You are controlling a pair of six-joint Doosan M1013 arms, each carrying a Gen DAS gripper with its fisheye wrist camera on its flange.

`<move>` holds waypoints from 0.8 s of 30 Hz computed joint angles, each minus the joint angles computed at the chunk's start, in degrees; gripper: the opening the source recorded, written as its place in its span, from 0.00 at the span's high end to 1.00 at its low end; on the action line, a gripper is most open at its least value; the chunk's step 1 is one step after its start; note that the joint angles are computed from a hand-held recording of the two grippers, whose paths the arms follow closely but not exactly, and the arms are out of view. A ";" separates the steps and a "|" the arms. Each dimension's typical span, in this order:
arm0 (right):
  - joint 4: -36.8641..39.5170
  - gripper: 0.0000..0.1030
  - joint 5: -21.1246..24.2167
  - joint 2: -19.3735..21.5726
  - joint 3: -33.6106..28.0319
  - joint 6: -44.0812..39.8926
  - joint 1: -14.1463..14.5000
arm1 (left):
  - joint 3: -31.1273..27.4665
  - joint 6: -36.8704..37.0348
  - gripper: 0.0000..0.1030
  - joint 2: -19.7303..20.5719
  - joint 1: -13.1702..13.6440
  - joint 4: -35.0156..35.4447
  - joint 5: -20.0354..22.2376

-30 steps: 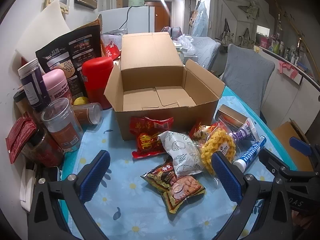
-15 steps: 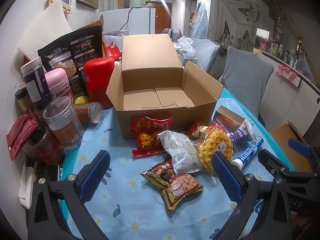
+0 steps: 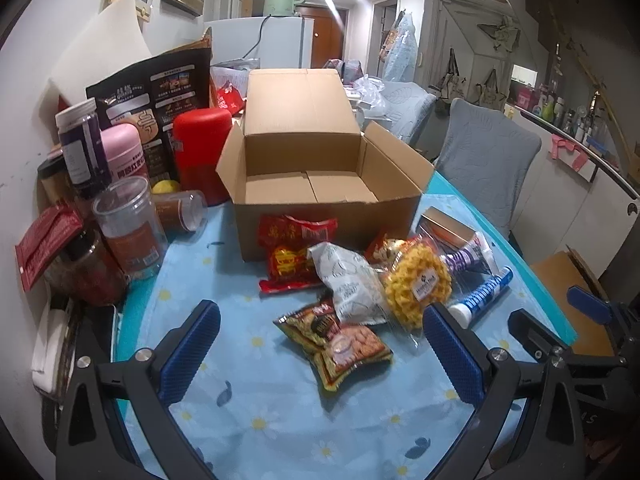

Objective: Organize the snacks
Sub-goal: 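Move both grippers toward the snacks in front of the box, then grasp the red-gold cereal packet with the left gripper while the right grasps the blue tube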

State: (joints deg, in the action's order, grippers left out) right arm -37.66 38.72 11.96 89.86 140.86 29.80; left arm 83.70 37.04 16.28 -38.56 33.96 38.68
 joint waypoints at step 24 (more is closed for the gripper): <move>11.12 0.00 -3.49 0.31 4.46 -7.28 -3.09 | -3.20 5.53 0.00 5.45 0.05 -9.92 4.34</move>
State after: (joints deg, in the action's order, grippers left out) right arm -26.55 35.23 12.27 94.32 133.58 26.70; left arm 80.50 42.57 21.72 -38.51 24.04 43.02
